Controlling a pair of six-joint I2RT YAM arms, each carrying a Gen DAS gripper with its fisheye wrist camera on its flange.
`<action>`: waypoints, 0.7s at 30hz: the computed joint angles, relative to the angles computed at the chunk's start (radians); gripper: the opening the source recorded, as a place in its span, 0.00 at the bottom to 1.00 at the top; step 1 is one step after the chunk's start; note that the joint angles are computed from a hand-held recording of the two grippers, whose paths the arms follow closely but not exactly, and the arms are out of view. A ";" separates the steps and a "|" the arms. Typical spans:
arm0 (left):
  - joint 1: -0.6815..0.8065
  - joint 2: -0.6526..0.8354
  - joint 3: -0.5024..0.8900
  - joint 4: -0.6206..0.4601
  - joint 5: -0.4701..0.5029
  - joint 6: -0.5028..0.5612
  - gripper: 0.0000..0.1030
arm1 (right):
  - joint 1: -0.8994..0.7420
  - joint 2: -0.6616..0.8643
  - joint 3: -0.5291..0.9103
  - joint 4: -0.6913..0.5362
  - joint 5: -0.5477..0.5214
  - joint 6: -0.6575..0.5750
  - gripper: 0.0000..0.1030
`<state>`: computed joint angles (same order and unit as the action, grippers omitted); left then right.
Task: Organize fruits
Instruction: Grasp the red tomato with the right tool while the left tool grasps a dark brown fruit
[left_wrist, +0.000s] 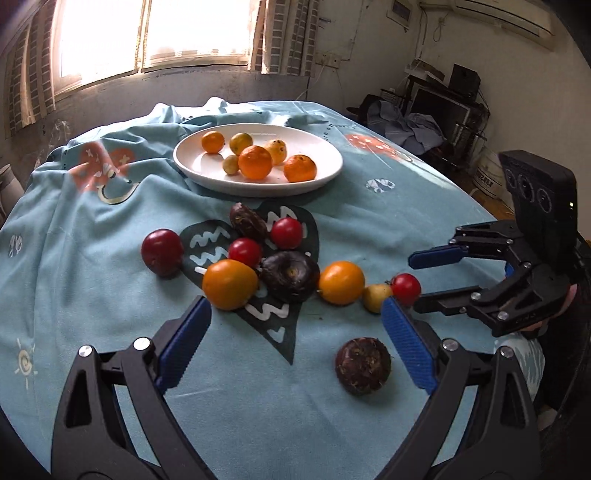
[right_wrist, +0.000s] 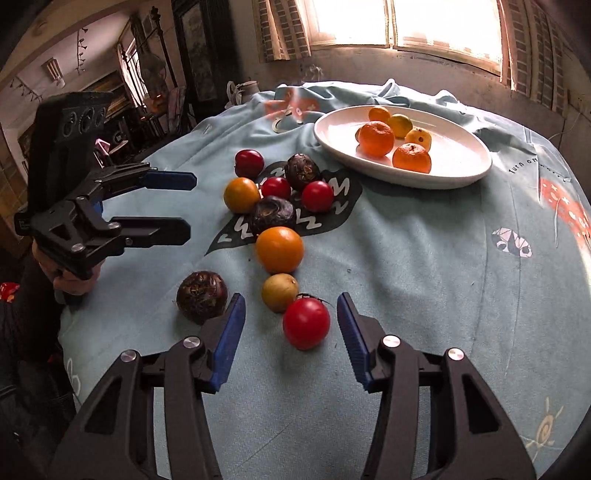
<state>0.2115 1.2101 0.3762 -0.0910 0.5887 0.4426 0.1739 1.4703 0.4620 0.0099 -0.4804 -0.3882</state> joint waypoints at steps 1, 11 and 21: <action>-0.001 -0.028 -0.011 -0.018 0.023 0.031 0.92 | 0.015 0.009 -0.002 0.008 0.025 -0.001 0.49; -0.111 -0.127 -0.076 -0.078 -0.031 0.183 0.87 | 0.038 0.083 0.015 0.038 0.100 0.012 0.42; -0.171 -0.034 -0.065 -0.068 -0.106 0.199 0.65 | -0.030 0.089 0.032 0.035 0.041 0.050 0.28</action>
